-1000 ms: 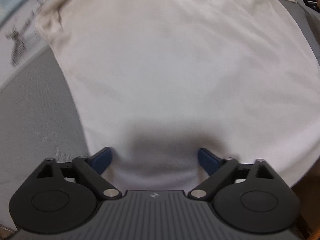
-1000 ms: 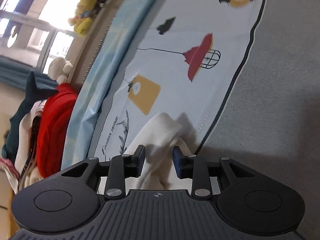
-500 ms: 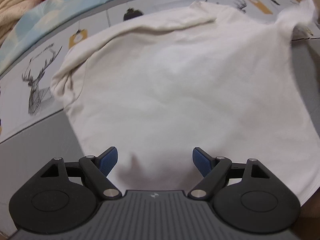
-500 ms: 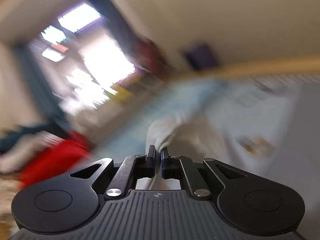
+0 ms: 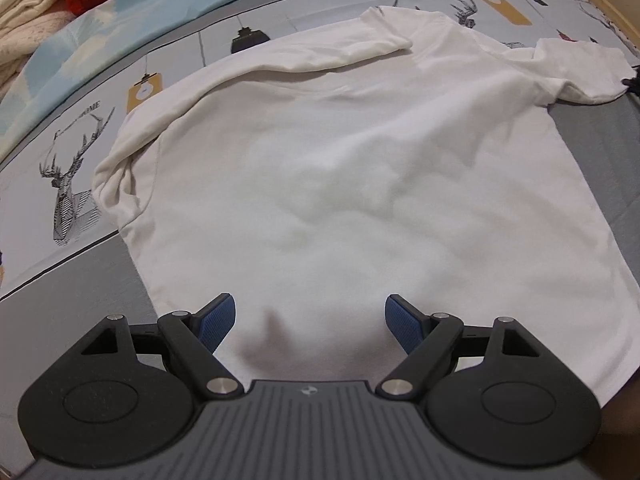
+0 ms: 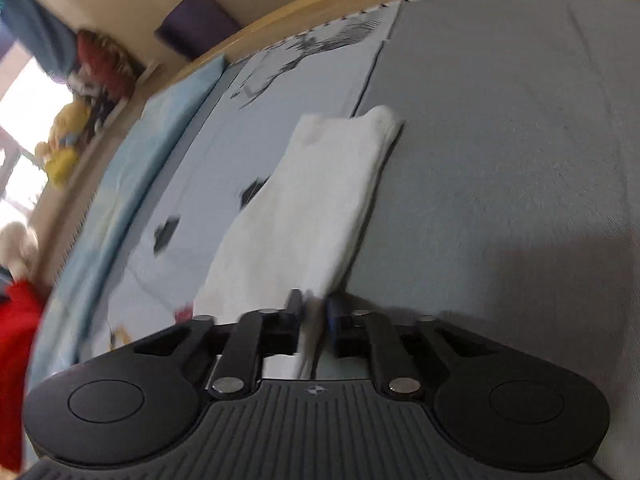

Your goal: Fold small clothes

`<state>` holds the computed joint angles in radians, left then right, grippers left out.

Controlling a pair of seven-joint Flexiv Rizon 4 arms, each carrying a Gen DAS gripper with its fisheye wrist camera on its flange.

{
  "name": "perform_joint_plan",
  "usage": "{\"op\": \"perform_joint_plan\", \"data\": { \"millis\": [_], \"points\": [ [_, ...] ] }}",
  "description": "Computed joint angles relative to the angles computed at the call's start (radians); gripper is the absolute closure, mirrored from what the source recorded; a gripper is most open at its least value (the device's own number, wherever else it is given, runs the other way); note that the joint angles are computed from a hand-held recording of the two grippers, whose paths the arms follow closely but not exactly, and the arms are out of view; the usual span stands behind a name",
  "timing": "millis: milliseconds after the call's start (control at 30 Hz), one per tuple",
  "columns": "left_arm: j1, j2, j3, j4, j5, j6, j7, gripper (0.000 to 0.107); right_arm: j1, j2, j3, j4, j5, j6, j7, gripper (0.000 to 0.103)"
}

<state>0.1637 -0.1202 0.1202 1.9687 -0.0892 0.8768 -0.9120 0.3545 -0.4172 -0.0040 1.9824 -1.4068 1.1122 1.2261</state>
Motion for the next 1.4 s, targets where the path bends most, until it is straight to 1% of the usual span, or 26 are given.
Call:
{"op": "perform_joint_plan", "data": {
  "millis": [33,67,100,133,200,233,267,300,333,367,400,467,567,667,733,833,900,967,1000,1033,1067,1100,1133,1200,1233,1400],
  "points": [
    [0.001,-0.001,0.002,-0.002,0.005,0.002,-0.007,0.020,-0.007,0.004,-0.014,0.006,-0.040,0.007,0.021,0.100],
    [0.001,-0.002,0.004,-0.005,0.009,0.002,-0.015,0.020,0.003,0.010,-0.010,0.008,-0.028,-0.046,0.004,0.101],
    [0.003,-0.002,0.004,-0.005,0.008,0.004,-0.018,0.020,0.018,0.018,0.002,0.012,0.029,-0.125,-0.049,0.101],
    [0.005,-0.001,0.004,-0.003,0.000,0.008,-0.015,0.020,0.020,0.016,0.008,0.014,0.062,-0.154,-0.068,0.101],
    [0.009,0.000,0.002,0.004,-0.023,0.018,-0.003,0.020,0.015,0.010,0.007,0.014,0.077,-0.151,-0.048,0.102],
    [0.010,0.001,0.003,0.006,-0.026,0.023,-0.004,0.020,0.019,0.003,0.013,0.002,0.110,-0.165,-0.088,0.102],
    [0.011,0.002,0.004,0.011,-0.030,0.035,-0.006,0.020,0.031,-0.005,0.023,-0.019,0.164,-0.203,-0.153,0.097],
    [0.012,0.004,0.003,0.017,-0.040,0.051,-0.004,0.020,0.045,0.008,0.035,-0.019,0.218,-0.251,-0.210,0.089],
    [0.016,0.007,0.001,0.033,-0.069,0.082,0.012,0.020,0.066,0.005,0.044,-0.041,0.274,-0.311,-0.263,0.083],
    [0.019,0.010,-0.002,0.051,-0.103,0.119,0.031,0.019,0.084,-0.003,0.046,-0.067,0.316,-0.360,-0.310,0.071],
    [0.021,0.012,-0.006,0.069,-0.140,0.158,0.049,0.019,0.102,-0.009,0.051,-0.089,0.350,-0.403,-0.356,0.067],
    [0.026,0.010,-0.013,0.100,-0.216,0.234,0.073,0.019,0.142,-0.025,0.055,-0.146,0.413,-0.516,-0.459,0.067],
    [0.034,-0.006,-0.021,0.113,-0.313,0.284,0.070,0.019,0.194,-0.015,0.049,-0.177,0.397,-0.617,-0.512,0.067],
    [0.054,-0.033,-0.019,0.098,-0.381,0.279,0.020,0.019,0.218,0.014,0.050,-0.186,0.305,-0.600,-0.515,0.067],
    [0.070,-0.038,-0.039,0.111,-0.473,0.318,0.063,0.019,0.224,0.028,0.061,-0.203,0.247,-0.546,-0.534,0.067],
    [0.083,-0.044,-0.066,0.131,-0.580,0.392,0.168,0.023,0.235,0.019,0.091,-0.279,0.252,-0.444,-0.659,0.066],
    [0.086,-0.047,-0.063,0.123,-0.587,0.387,0.191,0.038,0.258,-0.002,0.111,-0.339,0.293,-0.372,-0.773,0.062],
    [0.094,-0.044,-0.080,0.124,-0.657,0.385,0.255,0.061,0.283,-0.032,0.131,-0.391,0.354,-0.290,-0.863,0.054],
    [0.091,-0.045,-0.082,0.125,-0.674,0.392,0.275,0.068,0.290,-0.053,0.140,-0.410,0.383,-0.237,-0.891,0.053],
    [0.087,-0.046,-0.083,0.127,-0.684,0.400,0.292,0.080,0.295,-0.076,0.148,-0.425,0.411,-0.175,-0.909,0.053],
    [0.083,-0.047,-0.085,0.127,-0.694,0.409,0.308,0.084,0.303,-0.106,0.153,-0.440,0.435,-0.116,-0.915,0.053],
    [0.078,-0.050,-0.089,0.129,-0.708,0.421,0.323,0.084,0.312,-0.135,0.151,-0.451,0.452,-0.069,-0.921,0.053],
    [0.074,-0.053,-0.093,0.127,-0.722,0.429,0.332,0.084,0.313,-0.170,0.171,-0.472,0.478,-0.059,-0.950,0.053],
    [0.069,-0.067,-0.119,0.120,-0.781,0.458,0.381,0.084,0.325,-0.250,0.237,-0.574,0.655,-0.199,-1.135,0.055],
    [0.065,-0.075,-0.135,0.116,-0.817,0.476,0.417,0.084,0.325,-0.283,0.258,-0.615,0.709,-0.244,-1.204,0.055],
    [0.043,-0.135,-0.225,0.067,-1.031,0.542,0.628,0.084,0.328,-0.364,0.281,-0.723,0.875,-0.373,-1.380,0.059]
  ]
}}
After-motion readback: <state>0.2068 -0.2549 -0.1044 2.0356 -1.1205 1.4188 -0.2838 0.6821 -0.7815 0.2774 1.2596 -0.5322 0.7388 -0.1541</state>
